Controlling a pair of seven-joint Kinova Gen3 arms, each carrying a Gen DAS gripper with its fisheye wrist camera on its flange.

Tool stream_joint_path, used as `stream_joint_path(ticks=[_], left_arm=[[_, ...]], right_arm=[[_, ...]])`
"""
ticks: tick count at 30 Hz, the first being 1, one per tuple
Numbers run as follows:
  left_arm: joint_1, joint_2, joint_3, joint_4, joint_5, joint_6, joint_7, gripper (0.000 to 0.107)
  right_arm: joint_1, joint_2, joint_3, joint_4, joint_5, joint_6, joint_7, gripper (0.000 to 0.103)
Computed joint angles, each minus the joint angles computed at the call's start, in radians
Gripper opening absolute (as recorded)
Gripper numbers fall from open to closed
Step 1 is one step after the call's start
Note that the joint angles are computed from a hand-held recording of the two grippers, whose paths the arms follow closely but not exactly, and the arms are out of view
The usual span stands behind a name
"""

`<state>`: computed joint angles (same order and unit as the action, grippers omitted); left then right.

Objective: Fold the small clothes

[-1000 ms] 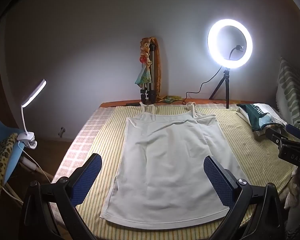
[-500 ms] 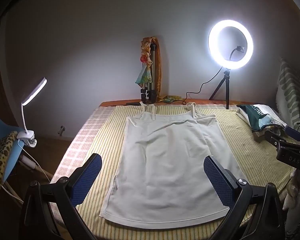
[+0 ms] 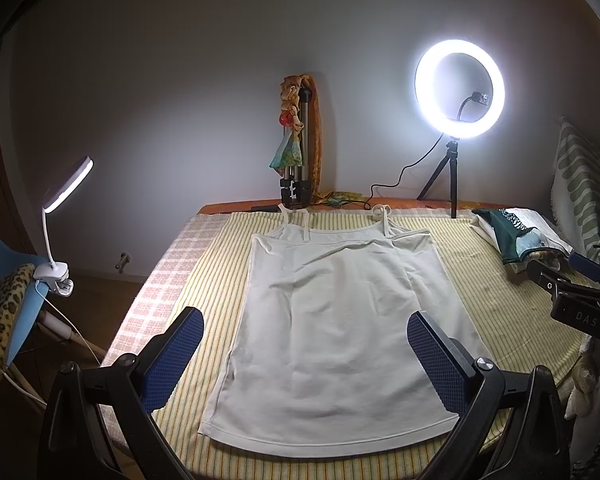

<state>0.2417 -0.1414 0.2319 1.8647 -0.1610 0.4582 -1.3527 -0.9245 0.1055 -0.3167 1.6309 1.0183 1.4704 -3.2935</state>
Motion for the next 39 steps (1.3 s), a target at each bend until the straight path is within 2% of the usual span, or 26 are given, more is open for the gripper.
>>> stream_joint_path(ticks=[7,39], left_arm=[[-0.003,-0.005,0.013,0.003,-0.021,-0.001,0.021,0.103],[0.004,-0.003,-0.003,-0.001,0.005,0.002,-0.007,0.103]], right_arm=[[0.0,-0.001,0.0,0.003,-0.001,-0.001,-0.003,0.103],[0.002,0.0,0.001,-0.001,-0.005,-0.003,0.002,0.103]])
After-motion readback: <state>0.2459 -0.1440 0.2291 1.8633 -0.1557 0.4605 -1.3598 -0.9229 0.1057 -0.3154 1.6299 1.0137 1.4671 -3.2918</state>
